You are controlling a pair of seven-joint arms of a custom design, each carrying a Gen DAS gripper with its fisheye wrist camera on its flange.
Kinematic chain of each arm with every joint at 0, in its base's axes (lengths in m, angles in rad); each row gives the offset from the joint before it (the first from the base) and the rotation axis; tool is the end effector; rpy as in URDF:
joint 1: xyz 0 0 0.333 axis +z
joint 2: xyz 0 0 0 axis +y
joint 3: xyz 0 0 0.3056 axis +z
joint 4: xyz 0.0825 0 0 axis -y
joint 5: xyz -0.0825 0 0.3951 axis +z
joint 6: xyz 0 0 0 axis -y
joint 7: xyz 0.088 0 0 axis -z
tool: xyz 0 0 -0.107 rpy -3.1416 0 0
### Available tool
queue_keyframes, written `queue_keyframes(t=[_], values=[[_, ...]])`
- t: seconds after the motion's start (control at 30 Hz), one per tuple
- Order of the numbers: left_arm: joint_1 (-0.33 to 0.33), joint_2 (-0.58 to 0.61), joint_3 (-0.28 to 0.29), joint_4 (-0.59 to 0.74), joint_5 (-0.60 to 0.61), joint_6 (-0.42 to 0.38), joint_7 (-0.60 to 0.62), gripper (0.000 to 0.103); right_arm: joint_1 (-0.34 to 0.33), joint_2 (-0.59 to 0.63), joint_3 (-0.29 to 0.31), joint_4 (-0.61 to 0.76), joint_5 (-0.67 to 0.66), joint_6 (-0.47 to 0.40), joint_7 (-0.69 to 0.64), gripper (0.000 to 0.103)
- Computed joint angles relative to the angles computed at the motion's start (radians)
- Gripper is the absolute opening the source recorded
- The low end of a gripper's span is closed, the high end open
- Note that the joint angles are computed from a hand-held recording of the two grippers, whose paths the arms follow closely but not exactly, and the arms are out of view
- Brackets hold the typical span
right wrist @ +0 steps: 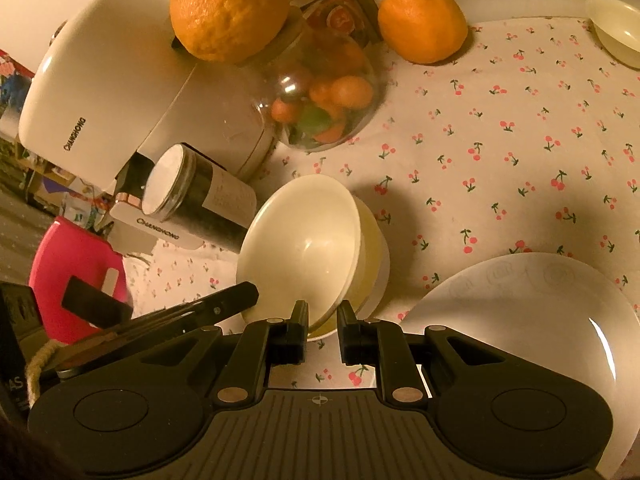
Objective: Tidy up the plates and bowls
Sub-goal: 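Open both grippers and release the stacked bowls, then move both grippers to the small white bowl beside the microwave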
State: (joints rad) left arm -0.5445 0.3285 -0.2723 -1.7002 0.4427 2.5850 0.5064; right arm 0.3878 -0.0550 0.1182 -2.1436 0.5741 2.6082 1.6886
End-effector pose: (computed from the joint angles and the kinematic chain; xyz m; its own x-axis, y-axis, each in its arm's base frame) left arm 0.4861 -0.4991 0.4571 -0.1000 -0.9539 0.2830 -0.8596 -0.0604 -0.5074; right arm 0.5105 0.2705 0.4665 0.0631 -0.8592 -0.5077 -0.9390 0.1212 -0.3219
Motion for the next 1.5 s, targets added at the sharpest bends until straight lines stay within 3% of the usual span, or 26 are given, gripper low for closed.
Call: queue_keyframes(t=[0.3,0.37,0.43,0.73,0.8,0.93,1.23,1.5], values=[[-0.004,0.009,-0.001,0.007,0.001,-0.006,0.024,0.012,-0.004,-0.004,-0.004,-0.009,0.004,-0.008,0.002,0.017],[-0.015,0.014,0.008,0.016,0.026,-0.015,0.017,0.020,-0.006,-0.005,-0.005,-0.007,-0.004,-0.015,0.014,0.019],[-0.018,0.014,0.012,0.016,0.041,-0.009,0.008,0.034,-0.009,-0.007,-0.008,-0.006,0.012,-0.022,0.020,0.029],[-0.019,0.014,0.009,0.012,0.040,0.005,0.014,0.063,-0.014,-0.038,-0.013,-0.025,0.015,0.008,0.027,0.051],[-0.025,0.014,0.014,0.014,0.055,0.005,0.003,0.068,-0.017,-0.046,-0.016,-0.030,0.020,0.017,0.031,0.060],[-0.039,0.027,0.024,0.040,0.085,-0.006,-0.035,0.075,-0.028,-0.061,-0.026,-0.038,0.032,0.045,0.044,0.066],[-0.104,0.127,0.042,0.230,0.134,-0.097,-0.055,0.089,-0.068,-0.088,-0.054,-0.048,0.008,0.104,0.073,0.077],[-0.207,0.340,0.077,0.617,0.136,-0.255,0.033,0.097,-0.105,-0.106,-0.103,-0.075,0.083,0.141,0.001,0.083]])
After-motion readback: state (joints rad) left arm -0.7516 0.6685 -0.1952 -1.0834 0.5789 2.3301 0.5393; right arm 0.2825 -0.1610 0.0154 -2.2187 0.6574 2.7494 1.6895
